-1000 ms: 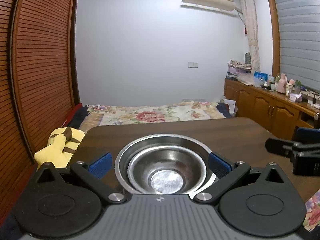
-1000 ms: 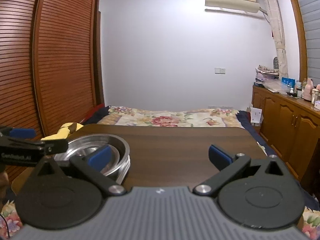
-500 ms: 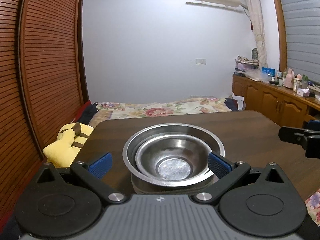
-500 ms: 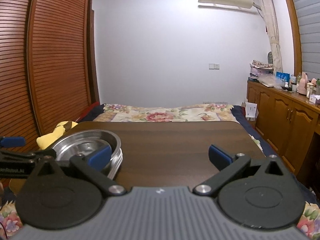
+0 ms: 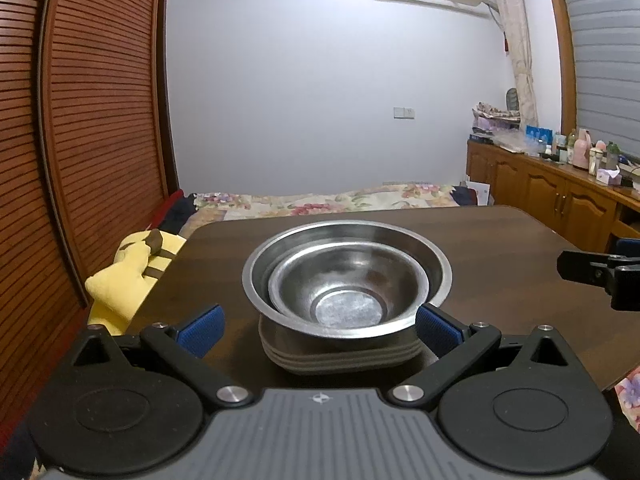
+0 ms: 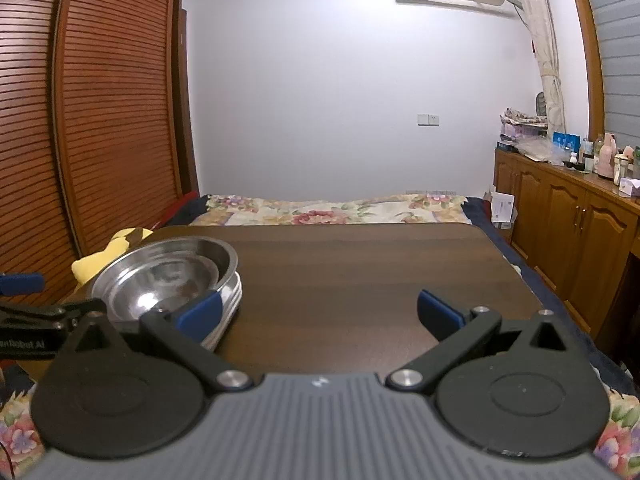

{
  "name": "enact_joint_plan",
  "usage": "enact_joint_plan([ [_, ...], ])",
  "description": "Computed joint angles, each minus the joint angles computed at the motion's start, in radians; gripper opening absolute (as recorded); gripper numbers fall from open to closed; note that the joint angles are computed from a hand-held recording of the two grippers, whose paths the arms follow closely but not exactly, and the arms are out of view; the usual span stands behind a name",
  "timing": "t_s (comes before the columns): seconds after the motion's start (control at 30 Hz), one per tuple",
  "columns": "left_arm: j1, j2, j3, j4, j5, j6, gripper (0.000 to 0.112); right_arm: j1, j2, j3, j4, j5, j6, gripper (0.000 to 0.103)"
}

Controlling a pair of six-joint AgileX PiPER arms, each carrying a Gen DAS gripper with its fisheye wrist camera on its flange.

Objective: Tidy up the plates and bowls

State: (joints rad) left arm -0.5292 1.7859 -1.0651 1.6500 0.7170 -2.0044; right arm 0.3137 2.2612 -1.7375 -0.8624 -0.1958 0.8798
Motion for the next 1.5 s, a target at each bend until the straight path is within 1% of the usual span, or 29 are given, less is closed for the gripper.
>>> enact_joint_plan([
  [0.23, -0.009, 0.018, 0.005, 0.012, -0.005, -0.028, 0.103, -0.004, 0.009, 0.011, -0.003, -0.003, -0.001, 0.103],
  [0.33, -0.01, 0.027, 0.004, 0.02, -0.006, -0.048, 0.103, -0.009, 0.023, -0.008, -0.081, 0.001, 0.084, 0.103],
  [0.43, -0.013, 0.036, 0.001, 0.018, -0.006, -0.054, 0.103, -0.007, 0.03, -0.009, -0.047, 0.0, 0.045, 0.103],
  [0.67, -0.01, 0.037, 0.001, 0.016, -0.008, -0.056, 0.103, -0.012, 0.034, -0.01, -0.08, -0.004, 0.09, 0.103],
  [0.73, -0.011, 0.037, 0.0, 0.014, -0.007, -0.055, 0.103, -0.01, 0.034, -0.011, -0.059, 0.0, 0.068, 0.103],
  [1.5, -0.004, 0.032, 0.006, 0.016, -0.006, -0.063, 0.103, -0.012, 0.041, -0.019, -0.047, 0.007, 0.056, 0.103],
])
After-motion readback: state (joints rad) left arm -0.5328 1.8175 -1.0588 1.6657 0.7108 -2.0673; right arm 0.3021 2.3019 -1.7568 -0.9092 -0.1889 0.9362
